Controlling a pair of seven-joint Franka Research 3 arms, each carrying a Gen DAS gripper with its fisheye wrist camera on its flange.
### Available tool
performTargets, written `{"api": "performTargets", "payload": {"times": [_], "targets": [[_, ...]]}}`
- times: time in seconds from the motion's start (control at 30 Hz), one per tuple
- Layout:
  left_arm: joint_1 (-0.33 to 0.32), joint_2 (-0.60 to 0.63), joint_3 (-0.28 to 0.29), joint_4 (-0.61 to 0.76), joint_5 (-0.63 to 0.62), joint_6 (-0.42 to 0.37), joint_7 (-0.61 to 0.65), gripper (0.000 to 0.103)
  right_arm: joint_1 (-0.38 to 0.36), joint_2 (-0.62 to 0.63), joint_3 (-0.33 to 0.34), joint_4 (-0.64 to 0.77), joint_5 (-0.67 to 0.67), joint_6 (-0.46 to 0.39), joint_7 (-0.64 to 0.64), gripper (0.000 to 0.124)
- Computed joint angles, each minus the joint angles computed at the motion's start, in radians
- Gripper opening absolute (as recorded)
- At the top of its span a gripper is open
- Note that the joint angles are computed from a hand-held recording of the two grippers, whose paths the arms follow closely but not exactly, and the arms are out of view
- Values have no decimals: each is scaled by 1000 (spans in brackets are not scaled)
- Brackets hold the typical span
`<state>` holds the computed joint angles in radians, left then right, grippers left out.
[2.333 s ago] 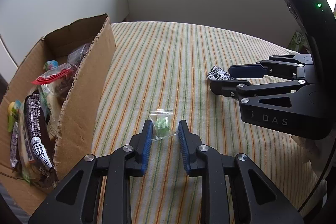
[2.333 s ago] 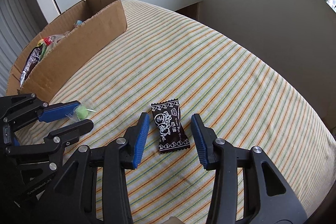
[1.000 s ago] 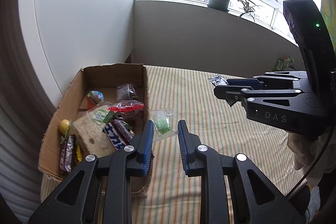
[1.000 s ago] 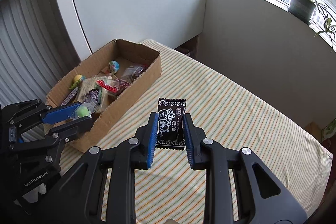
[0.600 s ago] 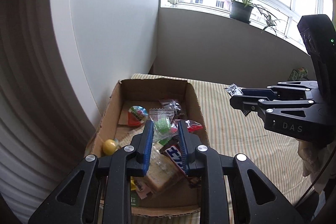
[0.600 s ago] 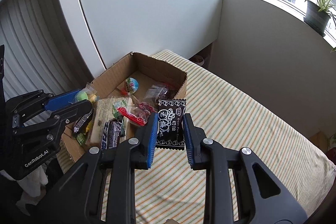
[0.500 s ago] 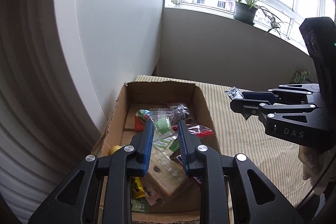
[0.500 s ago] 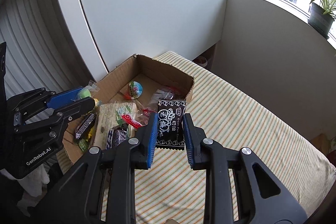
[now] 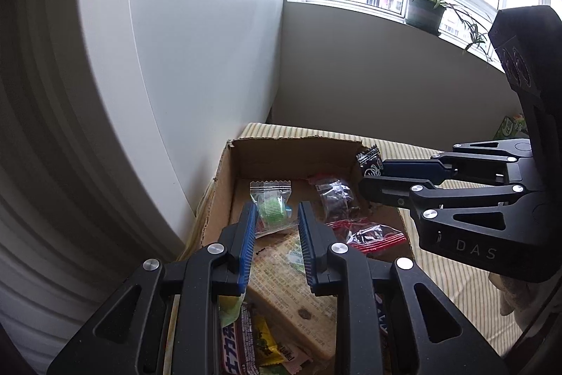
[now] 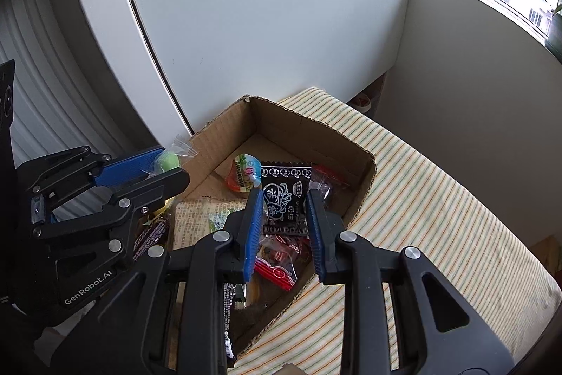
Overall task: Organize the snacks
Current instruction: 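Carry both packets into the box and open both tools, then withdraw both tools up and away from the box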
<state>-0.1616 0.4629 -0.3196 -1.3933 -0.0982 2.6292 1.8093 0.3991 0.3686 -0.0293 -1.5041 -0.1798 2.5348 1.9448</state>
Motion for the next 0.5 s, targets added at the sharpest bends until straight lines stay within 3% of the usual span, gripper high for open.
{"api": "performTargets", "payload": {"times": [0.13,0.33,0.5], "targets": [[-1,11,3,13,3,-10,-6,24,-4,6,0,6,10,-2,4,30],[-2,18,7,25,9,-19,-19,41,-1,-7,-3,-8,1,1,12,30],[5,-1,-1,3,-1,-10,-9,41,2,-29,-1,-34,-9,8,23,30]]}}
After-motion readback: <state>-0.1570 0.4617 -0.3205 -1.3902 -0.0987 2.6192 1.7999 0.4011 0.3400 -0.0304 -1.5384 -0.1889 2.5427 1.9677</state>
